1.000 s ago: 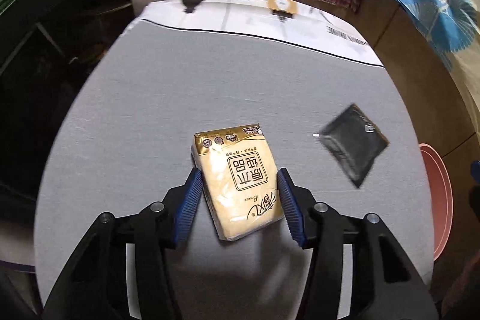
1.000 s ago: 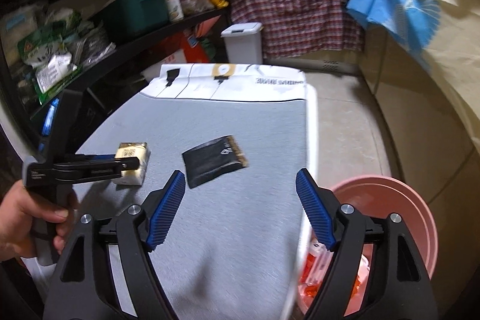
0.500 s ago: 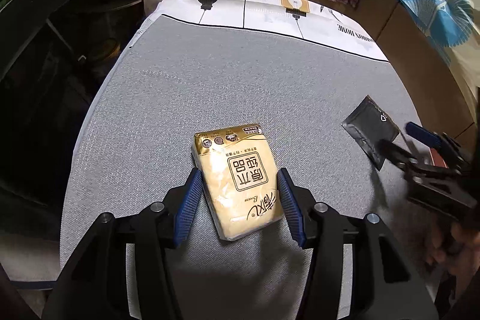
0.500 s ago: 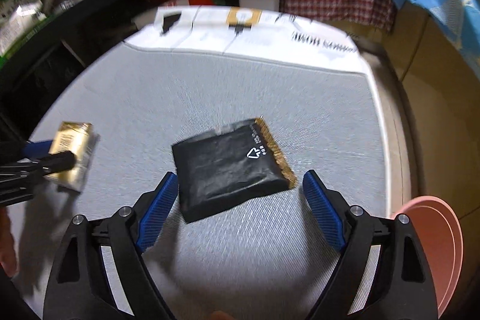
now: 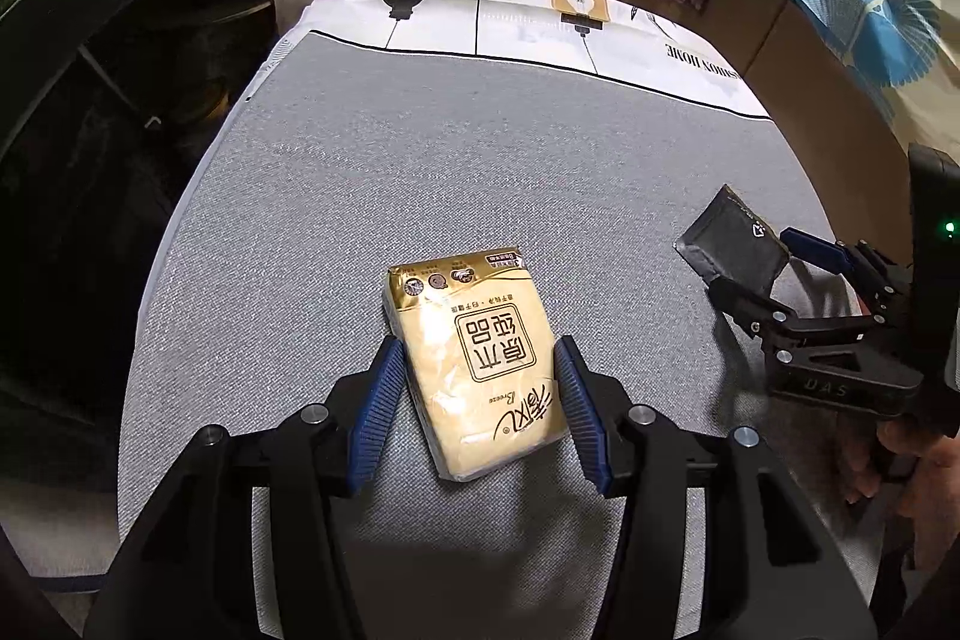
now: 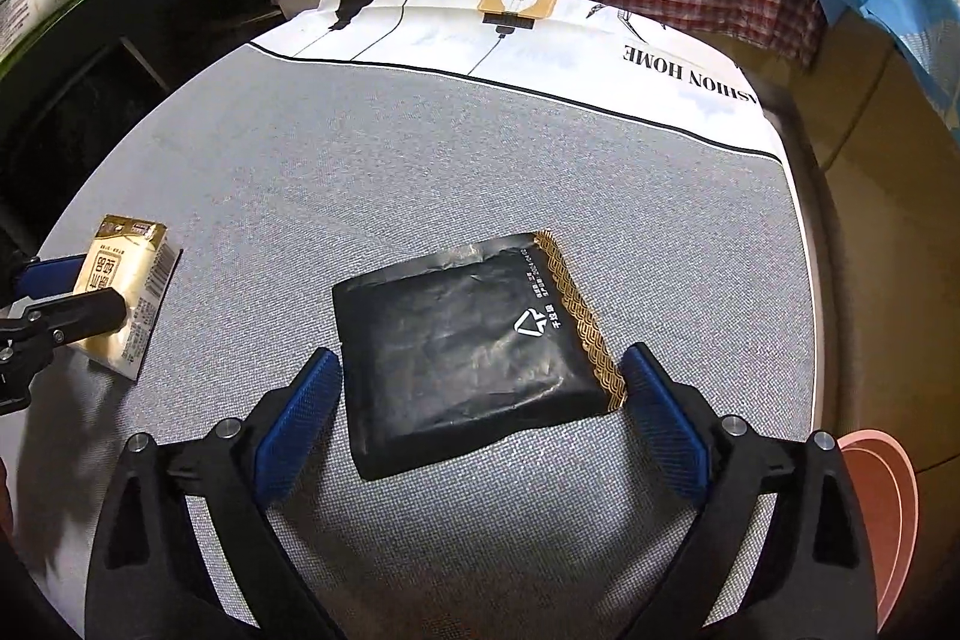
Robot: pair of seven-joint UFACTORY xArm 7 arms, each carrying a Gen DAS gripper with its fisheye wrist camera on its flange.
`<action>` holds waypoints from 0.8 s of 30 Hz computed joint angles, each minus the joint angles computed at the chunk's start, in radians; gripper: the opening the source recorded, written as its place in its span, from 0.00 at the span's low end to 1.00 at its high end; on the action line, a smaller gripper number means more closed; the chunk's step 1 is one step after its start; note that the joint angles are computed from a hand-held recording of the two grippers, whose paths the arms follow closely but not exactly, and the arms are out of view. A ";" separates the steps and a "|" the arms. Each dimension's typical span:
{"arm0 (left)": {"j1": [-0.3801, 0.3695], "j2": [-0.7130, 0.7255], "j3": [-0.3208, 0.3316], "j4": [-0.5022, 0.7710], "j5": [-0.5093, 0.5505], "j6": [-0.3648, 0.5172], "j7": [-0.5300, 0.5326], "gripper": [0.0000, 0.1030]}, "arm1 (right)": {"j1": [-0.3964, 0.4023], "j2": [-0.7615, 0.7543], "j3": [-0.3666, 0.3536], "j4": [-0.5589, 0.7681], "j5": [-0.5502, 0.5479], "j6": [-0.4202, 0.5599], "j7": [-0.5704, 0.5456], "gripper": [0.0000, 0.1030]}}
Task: Collect trash
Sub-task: 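Grasp the black snack packet with the right gripper while the left holds the tissue packet, then carry the tissue packet and black packet over the pink bin and open both grippers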
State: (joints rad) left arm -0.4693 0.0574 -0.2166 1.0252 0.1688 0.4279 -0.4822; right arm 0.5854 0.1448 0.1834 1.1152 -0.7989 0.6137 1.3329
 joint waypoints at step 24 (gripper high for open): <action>-0.008 -0.028 -0.004 -0.014 0.061 -0.016 -0.034 0.49 | 0.022 -0.083 0.053 -0.031 -0.095 0.038 0.063 0.63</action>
